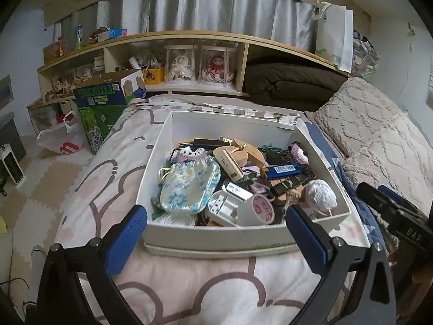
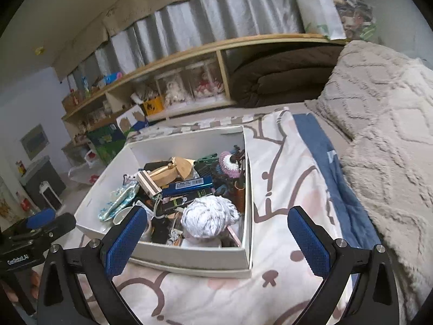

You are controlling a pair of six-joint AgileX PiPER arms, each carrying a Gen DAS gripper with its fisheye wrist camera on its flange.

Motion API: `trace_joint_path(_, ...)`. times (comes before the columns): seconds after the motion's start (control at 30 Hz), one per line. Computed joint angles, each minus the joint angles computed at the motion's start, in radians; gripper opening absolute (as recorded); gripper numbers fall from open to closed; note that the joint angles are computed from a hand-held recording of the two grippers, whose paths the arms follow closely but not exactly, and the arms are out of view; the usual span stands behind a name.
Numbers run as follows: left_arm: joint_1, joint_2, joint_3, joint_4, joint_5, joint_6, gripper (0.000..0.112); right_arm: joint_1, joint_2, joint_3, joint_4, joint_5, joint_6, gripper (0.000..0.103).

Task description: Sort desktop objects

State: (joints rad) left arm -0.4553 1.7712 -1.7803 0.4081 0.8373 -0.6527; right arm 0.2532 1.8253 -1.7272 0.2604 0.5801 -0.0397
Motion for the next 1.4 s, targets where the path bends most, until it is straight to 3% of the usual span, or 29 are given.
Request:
trace_joint_path(0.23,-0.084,-0.142,0.180,0.156,-0.033,-0.099,0.103,0.032,-0.177,0.231,-0.074,-0.102,0.022,0.103)
trace_joint_path(0.43,-0.127,-0.246,0.262,0.184,-0.037,-0.154,0.103,0.044,-0.299,0.361,-0.067,-0.157,0.025,0.103)
trace_joint_path(0.73,-0.263,-0.347,0.360,0.392,0.060,-0.293,0.103,0.057,-0.416,0.492,-0.080,-0.193,0.039,0.103)
trace_joint_path(1.2,-0.292,-0.439,0.499,0.403,0.045,-0.415,0.103,0.188,-0.471,0.584,-0.472,-0.216,0.352,0.103)
trace_joint_path(1.4,-0.299,-0.450,0.530,0.420,0.039,-0.423,0.103,0.212,-0.502,0.612,-0.562,-0.246,0.437,0.103)
